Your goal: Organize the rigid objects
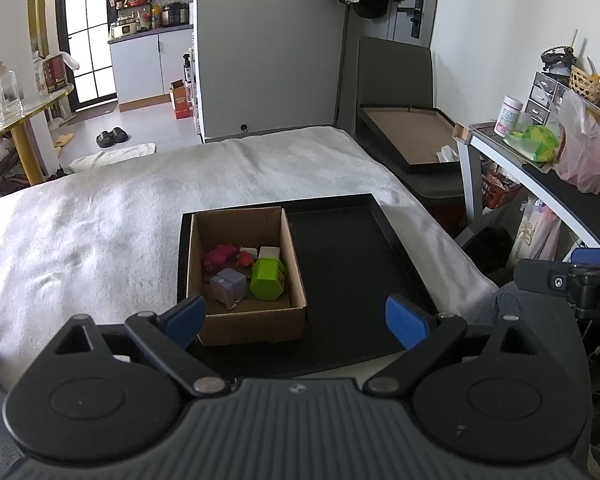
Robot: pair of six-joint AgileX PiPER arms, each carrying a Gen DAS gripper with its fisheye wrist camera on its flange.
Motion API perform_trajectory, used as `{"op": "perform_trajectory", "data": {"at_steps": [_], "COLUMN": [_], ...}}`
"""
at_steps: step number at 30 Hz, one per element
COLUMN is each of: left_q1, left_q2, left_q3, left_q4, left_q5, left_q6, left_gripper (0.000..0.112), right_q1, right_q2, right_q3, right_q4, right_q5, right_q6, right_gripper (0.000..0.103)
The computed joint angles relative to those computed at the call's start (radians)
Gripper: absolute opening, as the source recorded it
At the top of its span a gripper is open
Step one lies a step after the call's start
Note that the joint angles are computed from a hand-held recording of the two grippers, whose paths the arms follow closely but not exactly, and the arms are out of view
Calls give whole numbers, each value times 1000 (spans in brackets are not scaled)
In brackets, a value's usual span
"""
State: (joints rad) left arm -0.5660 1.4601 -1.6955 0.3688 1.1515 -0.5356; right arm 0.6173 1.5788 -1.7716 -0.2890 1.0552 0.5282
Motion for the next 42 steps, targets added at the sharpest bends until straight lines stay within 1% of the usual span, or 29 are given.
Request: {"op": "perform_trajectory", "data": {"at_steps": [33, 42], "left_q1": [-9, -40], "left_q2": [-7, -11], "left_q3": [11, 19], "left_q4": [6, 47], "left_q5": [-13, -18], "left_q6": [-18, -47], "left_gripper": [96, 96], "right_q1": [9, 19], "right_q2": [1, 0], "right_q3": [-10, 2], "right_q4": [-20, -32], "right_q5": [13, 11], "right_q6": [8, 22], "right_gripper": [103, 103]}}
